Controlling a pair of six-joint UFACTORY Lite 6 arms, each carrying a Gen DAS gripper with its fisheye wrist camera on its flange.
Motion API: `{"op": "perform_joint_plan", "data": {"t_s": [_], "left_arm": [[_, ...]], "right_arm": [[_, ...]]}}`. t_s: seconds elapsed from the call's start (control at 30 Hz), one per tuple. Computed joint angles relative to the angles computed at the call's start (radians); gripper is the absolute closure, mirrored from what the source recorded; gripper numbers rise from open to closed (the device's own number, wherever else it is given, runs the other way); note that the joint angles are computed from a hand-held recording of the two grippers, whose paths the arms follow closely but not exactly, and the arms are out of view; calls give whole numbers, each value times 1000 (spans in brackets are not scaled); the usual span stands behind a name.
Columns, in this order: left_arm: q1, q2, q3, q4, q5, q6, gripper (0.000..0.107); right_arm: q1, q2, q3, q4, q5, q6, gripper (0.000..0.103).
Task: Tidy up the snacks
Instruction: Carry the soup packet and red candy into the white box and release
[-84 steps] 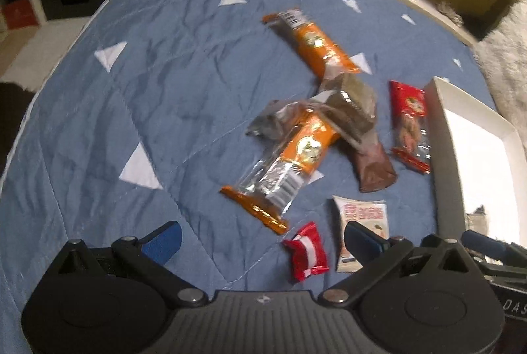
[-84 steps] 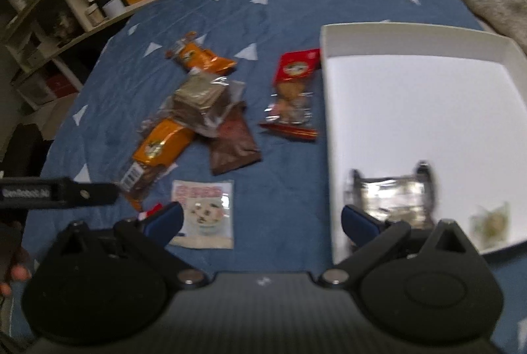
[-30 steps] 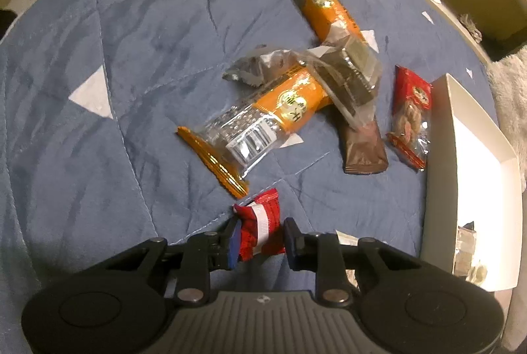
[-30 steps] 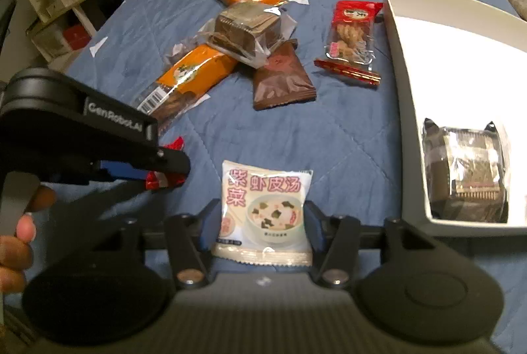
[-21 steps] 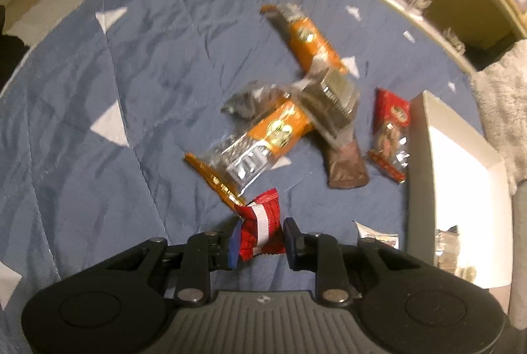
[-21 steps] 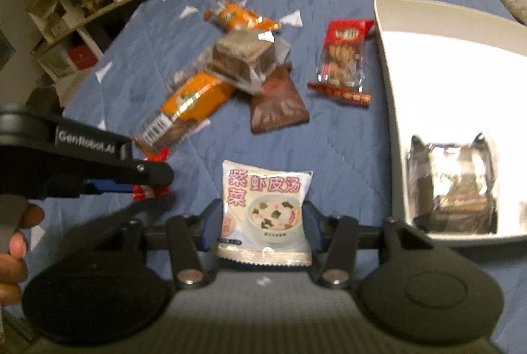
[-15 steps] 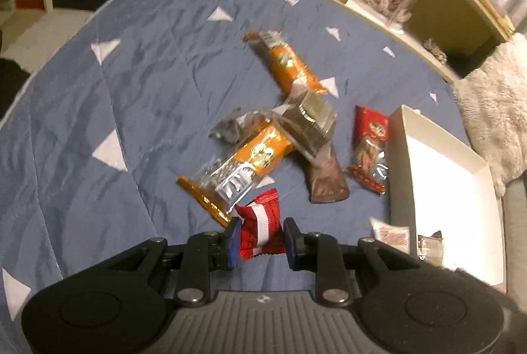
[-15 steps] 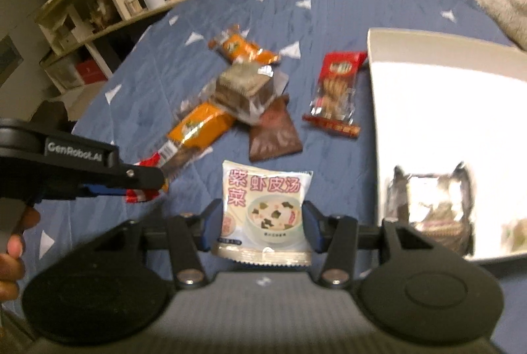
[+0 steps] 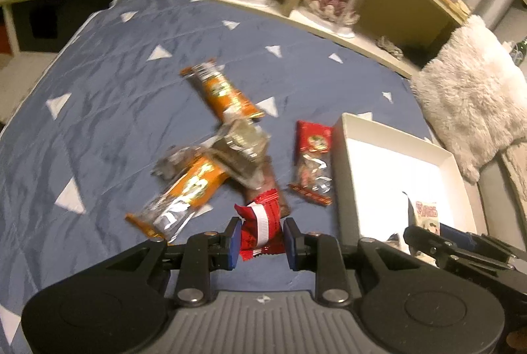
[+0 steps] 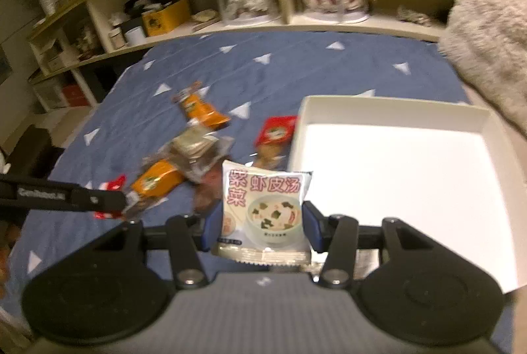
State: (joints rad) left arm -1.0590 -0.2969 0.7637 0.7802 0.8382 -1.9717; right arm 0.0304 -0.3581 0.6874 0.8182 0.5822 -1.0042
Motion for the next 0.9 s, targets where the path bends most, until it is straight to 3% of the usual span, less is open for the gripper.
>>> {"op": "perform_joint_plan", "data": {"t_s": [0.3,0.5,0.9], "left_arm": [[32,346,334,-6,-77,121,77],[45,568,558,-43,-89,216,77],[119,874,880,-178,-116,453,77]], "right_arm": [[-289,142,73,111,80,-243,46],[-396,217,99,214,106,-402,46],[-429,415,216,203,88,-397,46]]}}
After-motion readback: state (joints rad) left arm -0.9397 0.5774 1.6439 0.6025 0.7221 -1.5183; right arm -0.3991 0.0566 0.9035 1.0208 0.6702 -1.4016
